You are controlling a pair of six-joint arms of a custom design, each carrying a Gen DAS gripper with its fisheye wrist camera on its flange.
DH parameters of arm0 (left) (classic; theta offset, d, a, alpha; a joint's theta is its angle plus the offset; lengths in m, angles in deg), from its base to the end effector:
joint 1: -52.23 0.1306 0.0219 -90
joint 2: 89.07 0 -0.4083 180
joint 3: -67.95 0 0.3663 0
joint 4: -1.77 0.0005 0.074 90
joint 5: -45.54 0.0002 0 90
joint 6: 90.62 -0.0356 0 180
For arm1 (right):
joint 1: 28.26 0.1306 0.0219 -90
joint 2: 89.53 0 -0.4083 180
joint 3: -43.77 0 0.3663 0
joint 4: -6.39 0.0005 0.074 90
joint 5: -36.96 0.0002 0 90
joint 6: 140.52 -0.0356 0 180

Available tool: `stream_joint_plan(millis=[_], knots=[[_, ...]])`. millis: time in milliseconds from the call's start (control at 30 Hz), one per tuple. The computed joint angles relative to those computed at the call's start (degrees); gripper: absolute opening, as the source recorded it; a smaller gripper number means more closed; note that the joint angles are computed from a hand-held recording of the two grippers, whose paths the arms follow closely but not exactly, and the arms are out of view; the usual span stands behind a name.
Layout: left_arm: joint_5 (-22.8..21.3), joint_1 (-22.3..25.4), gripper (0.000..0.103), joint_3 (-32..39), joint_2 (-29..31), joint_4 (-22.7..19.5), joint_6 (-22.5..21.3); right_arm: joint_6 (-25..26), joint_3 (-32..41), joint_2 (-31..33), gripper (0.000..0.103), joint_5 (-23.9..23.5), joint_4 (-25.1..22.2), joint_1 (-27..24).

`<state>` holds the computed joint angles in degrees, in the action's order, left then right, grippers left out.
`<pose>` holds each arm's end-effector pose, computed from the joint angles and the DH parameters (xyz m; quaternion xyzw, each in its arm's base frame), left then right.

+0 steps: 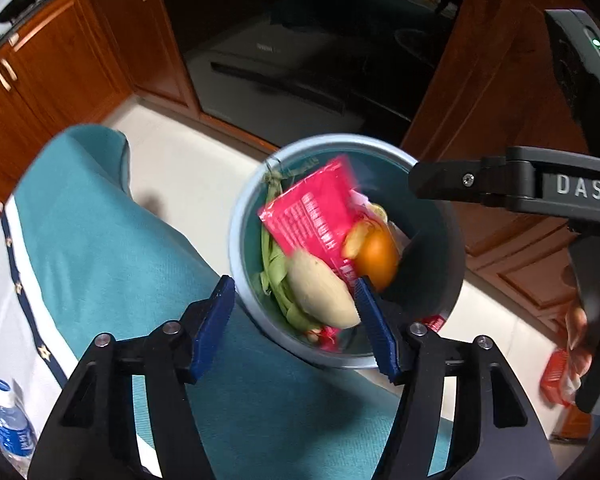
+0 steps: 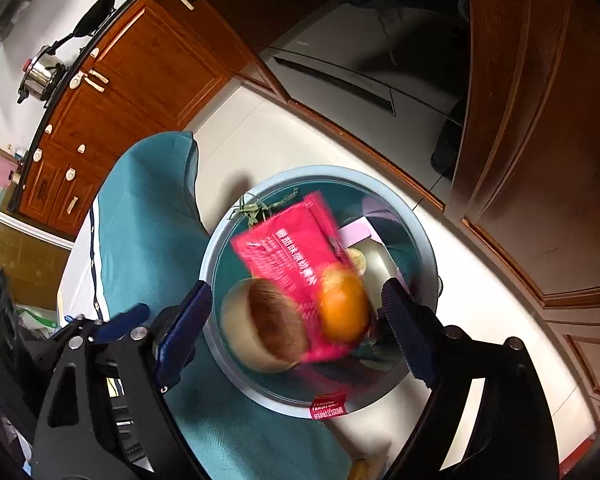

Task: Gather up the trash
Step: 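Carry coconut shell and orange peel over the teal bin and open both tools, then move both open tools back over the table toward the white tissue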

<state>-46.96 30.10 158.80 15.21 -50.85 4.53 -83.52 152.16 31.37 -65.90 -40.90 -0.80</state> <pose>0.4850 -0.1961 0.3410 0.1399 0.9680 -0.0282 0.2066 0.5677 0.3034 0.3076 0.0172 0.9597 0.2238 0.1692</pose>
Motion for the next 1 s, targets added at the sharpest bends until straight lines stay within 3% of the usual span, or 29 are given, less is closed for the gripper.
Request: stream_joint_plan(millis=[533,1000], knots=[[1.92,0.38,0.071,-2.87,-4.98,-0.07,2.64,0.75,1.96,-0.51,0.087,1.48,-5.84,2.19],[0.48,4.34,0.083,-13.78,-20.05,-0.04,3.15,2.54,3.80,-3.43,0.087,3.29,-9.12,9.24]])
